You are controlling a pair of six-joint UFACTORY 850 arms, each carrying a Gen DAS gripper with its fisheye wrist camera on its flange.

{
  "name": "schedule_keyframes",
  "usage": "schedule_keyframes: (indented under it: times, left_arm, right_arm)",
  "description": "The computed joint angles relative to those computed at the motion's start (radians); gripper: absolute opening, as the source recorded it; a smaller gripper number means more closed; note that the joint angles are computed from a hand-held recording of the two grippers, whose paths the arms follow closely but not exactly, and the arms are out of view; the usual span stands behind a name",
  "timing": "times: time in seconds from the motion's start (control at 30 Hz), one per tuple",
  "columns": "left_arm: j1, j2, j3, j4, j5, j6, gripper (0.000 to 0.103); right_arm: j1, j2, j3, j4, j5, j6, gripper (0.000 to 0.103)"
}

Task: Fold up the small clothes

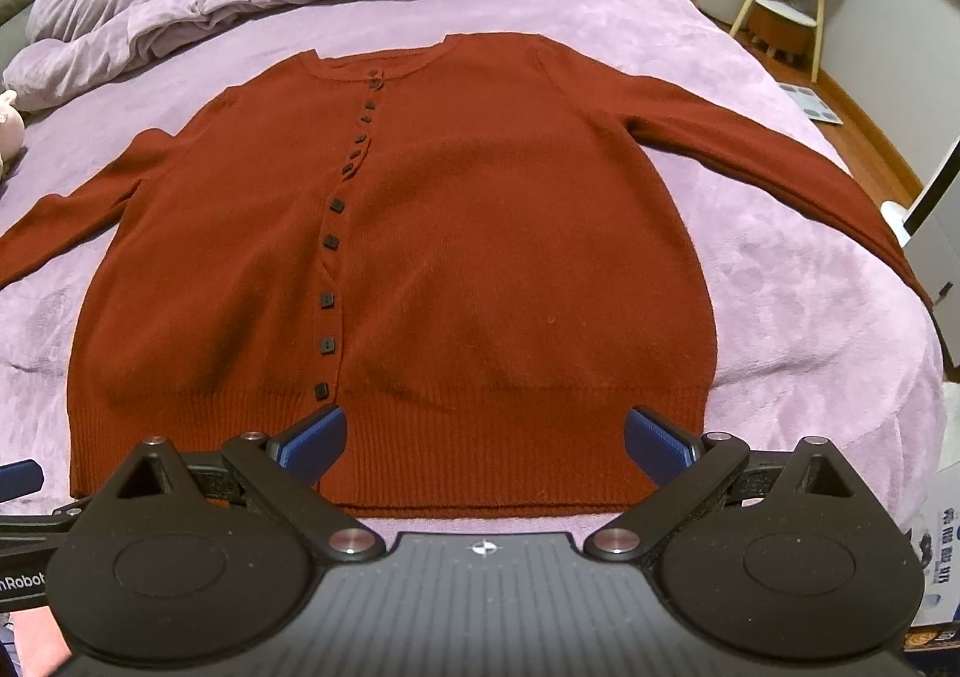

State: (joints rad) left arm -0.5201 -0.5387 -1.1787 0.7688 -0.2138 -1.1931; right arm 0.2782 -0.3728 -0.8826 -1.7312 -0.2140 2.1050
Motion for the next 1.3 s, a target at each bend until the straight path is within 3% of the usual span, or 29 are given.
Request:
schedule_keyframes:
  times: [1.3]
  left_arm:
    - [-0.004,0.004,-0.001,-0.031,-0.017,0.029,0.103]
  right_arm:
    - [-0.011,0.026,0.025,-0.122,0.019,0.132,0.099]
